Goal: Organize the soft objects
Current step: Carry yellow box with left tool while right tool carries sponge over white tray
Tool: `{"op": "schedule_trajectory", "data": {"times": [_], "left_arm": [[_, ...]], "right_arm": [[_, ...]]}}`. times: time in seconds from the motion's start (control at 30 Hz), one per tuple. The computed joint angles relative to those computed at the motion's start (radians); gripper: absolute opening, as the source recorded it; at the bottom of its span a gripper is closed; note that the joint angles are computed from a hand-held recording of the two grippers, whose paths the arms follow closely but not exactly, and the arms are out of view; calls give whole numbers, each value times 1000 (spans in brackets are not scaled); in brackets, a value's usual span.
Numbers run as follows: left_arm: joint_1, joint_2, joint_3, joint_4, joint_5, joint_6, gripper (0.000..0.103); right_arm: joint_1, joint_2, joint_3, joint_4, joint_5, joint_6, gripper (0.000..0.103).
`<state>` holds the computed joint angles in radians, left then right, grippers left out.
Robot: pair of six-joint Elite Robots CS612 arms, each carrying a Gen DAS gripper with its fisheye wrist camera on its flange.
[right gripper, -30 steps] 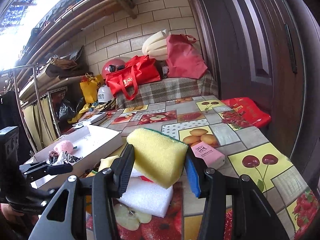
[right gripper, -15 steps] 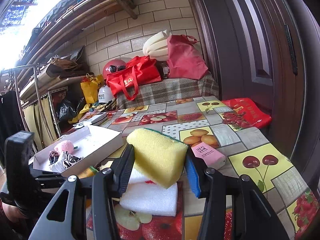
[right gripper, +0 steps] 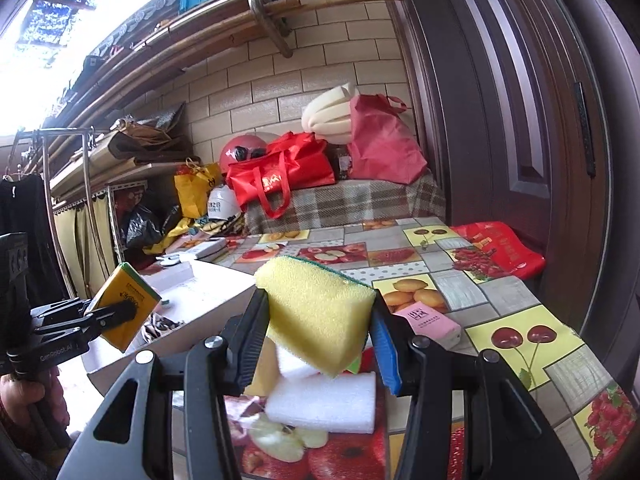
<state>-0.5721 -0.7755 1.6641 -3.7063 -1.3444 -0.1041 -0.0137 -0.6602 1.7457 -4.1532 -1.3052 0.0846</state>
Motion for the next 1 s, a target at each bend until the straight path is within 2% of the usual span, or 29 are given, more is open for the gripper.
{"op": "schedule_trajectory", "data": {"times": [0.07,0.17,0.3,0.6,0.7,0.83,1.0], "left_arm": [[3,-2,7,-16,1,-2,24],[5,-1,12,-37,10,-6,24],[8,-3,21,-58,33,-15,24],[16,-4,23,-42,76,-17,24],[17,4,19,-49,141,23,24],[43,5,14,-10,134,-31,24],[66,10,2,22,133,-52,24]], "right_arm": [[-2,12,1,-87,-17,50,49],[-10,10,5,-105,-17,101,49],[2,8,-3,-47,-5,70,49],[43,9,-34,24,47,-28,49],[56,11,-53,71,54,-59,49],[74,13,-73,123,61,-95,49],[92,14,-96,210,83,-135,49]]}}
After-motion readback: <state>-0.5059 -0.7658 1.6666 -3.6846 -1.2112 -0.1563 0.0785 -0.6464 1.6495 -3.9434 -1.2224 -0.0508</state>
